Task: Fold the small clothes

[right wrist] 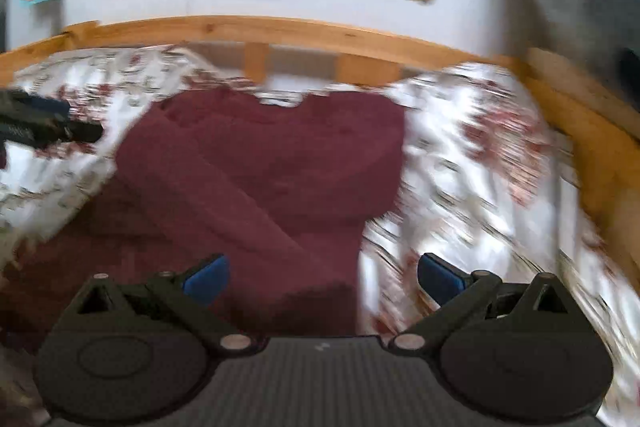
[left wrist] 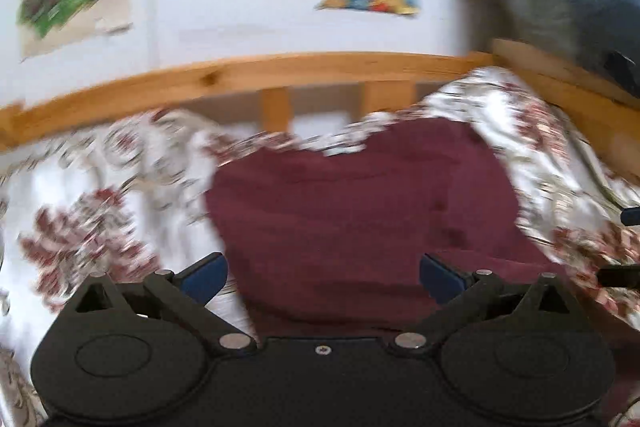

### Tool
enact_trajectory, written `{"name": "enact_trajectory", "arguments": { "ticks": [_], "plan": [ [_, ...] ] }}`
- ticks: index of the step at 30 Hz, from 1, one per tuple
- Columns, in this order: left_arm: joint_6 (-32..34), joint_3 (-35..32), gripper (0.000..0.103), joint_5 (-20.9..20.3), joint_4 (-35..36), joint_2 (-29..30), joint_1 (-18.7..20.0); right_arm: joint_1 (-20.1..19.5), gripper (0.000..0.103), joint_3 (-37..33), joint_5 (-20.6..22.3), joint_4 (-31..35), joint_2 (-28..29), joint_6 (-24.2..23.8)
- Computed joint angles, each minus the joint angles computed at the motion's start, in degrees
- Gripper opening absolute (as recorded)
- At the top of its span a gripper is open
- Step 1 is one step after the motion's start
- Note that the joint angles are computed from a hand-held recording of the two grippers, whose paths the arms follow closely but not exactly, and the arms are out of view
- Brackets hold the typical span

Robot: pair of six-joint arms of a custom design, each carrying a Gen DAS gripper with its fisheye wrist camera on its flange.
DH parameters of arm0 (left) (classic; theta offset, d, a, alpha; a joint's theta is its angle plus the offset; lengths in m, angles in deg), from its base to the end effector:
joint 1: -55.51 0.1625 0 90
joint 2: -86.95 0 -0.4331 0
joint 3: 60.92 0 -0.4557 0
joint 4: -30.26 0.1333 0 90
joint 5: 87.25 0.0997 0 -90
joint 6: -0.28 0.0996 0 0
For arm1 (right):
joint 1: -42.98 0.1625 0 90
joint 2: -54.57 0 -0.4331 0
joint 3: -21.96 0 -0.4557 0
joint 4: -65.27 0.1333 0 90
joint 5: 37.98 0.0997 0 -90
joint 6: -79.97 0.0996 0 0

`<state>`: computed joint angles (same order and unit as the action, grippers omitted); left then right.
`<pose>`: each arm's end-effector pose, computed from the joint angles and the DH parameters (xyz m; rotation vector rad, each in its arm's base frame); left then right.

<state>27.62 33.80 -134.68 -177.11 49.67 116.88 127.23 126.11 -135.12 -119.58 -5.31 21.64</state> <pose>-0.1608 -0.7135 0.0903 0.5778 2.1084 -1.2390 0.0519 -0.6920 0.2333 1.0108 -2.2077 0.8917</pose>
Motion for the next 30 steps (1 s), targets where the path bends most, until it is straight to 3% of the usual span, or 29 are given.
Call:
{"name": "enact_trajectory", "arguments": {
  "ticks": [2, 5, 7, 9, 11, 13, 16, 18, 24, 30],
  "plan": [
    [-4.35, -1.01, 0.099, -0.44, -0.66, -0.1, 2.02, 2.06, 0.103, -5.48, 0.78, 10.45, 1.42, 0.86],
    [-15.09, -2.47, 0.087, -4.12, 3.02, -0.86, 5.82, 6.01, 0.103, -14.83, -1.67, 24.91, 4.93, 4.65],
    [-21.87, -3.73, 0.073, -10.0, 8.9, -1.9, 8.49, 9.08, 0.102, -22.36, -6.45, 35.82, 8.45, 7.78],
    [-25.85, -5.26, 0.05, -14.16, 14.07, -2.49, 10.34, 11.57, 0.1, -28.91, -10.73, 43.62, 12.38, 7.9],
    [-27.72, -6.84, 0.043, -16.81, 16.22, -2.24, 11.67, 13.3, 0.096, -34.49, -13.76, 48.46, 16.61, 6.56],
    [-28.97, -7.71, 0.043, -18.81, 17.01, -2.03, 12.52, 13.92, 0.087, -39.24, -13.0, 50.29, 20.66, 6.65],
    [-31.41, -7.43, 0.043, -22.22, 18.28, -2.51, 13.6, 13.47, 0.081, -47.56, -6.06, 52.63, 27.23, 9.13],
    [-33.73, -7.35, 0.043, -23.98, 18.81, -2.76, 14.28, 13.38, 0.081, -53.42, -3.73, 55.21, 31.6, 9.87],
    [-37.99, -7.43, 0.04, -26.36, 21.14, -3.5, 15.65, 14.0, 0.084, -70.95, -1.99, 62.24, 44.15, 10.51],
    [-38.17, -7.93, 0.041, -28.22, 22.44, -4.15, 16.36, 12.98, 0.086, -77.65, -0.51, 65.86, 49.26, 12.98]
  ]
}}
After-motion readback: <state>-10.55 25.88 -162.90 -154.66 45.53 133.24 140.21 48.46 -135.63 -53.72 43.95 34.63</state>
